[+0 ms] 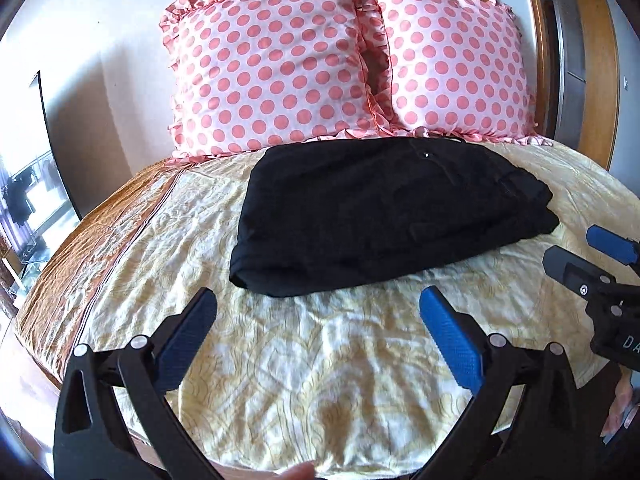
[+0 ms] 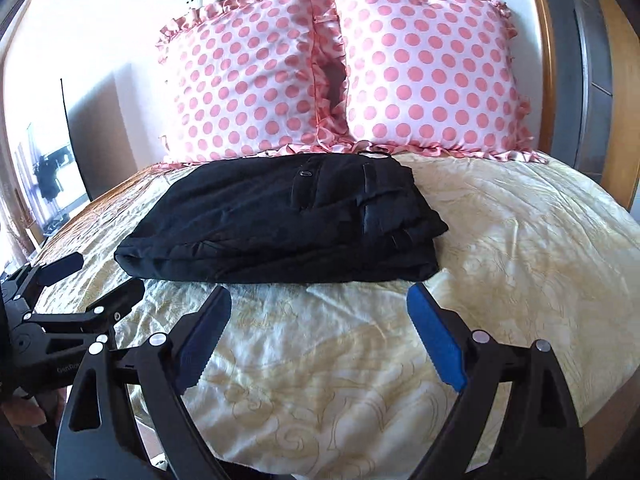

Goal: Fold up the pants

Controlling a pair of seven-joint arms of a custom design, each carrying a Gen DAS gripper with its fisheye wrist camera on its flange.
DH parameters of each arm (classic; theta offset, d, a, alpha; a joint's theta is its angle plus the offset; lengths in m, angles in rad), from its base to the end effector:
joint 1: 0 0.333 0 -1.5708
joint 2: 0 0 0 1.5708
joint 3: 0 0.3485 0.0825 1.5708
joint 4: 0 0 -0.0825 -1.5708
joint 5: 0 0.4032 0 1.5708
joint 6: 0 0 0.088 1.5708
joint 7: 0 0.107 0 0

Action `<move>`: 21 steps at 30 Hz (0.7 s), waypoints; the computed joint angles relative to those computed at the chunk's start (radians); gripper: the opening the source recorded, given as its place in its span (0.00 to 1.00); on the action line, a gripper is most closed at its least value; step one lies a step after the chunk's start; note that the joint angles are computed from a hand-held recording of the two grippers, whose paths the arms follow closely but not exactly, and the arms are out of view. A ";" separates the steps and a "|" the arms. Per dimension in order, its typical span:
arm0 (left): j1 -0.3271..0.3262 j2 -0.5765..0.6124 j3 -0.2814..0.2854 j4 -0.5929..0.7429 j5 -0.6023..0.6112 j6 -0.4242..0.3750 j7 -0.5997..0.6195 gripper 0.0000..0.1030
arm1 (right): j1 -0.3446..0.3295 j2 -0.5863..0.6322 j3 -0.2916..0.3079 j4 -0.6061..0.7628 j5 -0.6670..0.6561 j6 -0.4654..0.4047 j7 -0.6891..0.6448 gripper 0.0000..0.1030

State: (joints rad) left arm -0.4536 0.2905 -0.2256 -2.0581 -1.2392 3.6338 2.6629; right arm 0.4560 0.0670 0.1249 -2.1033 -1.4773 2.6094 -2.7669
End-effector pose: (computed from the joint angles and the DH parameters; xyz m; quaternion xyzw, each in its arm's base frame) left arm 0.5410 -0.2677 0.4080 -0.5248 0.7002 -0.3483 0.3362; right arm 0.4897 0.3458 0.4407 -0.5628 0.6692 -0.3307 0.3550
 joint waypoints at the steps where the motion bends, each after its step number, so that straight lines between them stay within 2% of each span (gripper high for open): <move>1: 0.003 -0.008 -0.004 -0.018 0.014 0.001 -0.015 0.98 | 0.006 -0.003 0.004 -0.004 0.003 -0.025 -0.004 0.89; 3: 0.000 -0.018 -0.005 -0.035 0.005 0.000 -0.020 0.98 | 0.013 -0.012 0.010 -0.015 0.008 -0.052 -0.013 0.89; 6: 0.002 -0.034 -0.005 -0.060 -0.006 -0.017 -0.031 0.98 | 0.012 -0.012 0.012 -0.018 0.012 -0.045 -0.016 0.89; 10: -0.005 -0.031 -0.002 -0.054 -0.077 -0.011 0.021 0.98 | 0.027 -0.004 0.021 -0.011 0.021 -0.086 -0.044 0.89; 17: 0.016 -0.036 -0.023 -0.062 -0.125 -0.008 0.045 0.98 | 0.039 0.006 0.020 -0.008 0.053 -0.103 -0.063 0.89; 21: 0.029 -0.046 -0.032 -0.075 -0.111 -0.024 0.032 0.98 | 0.044 0.008 0.019 -0.007 0.063 -0.110 -0.074 0.89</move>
State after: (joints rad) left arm -0.4244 0.2442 -0.2578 -2.1331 -1.3499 3.6096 2.6950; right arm 0.4998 0.0749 0.1443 -2.1099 -1.4139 2.4996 -2.8405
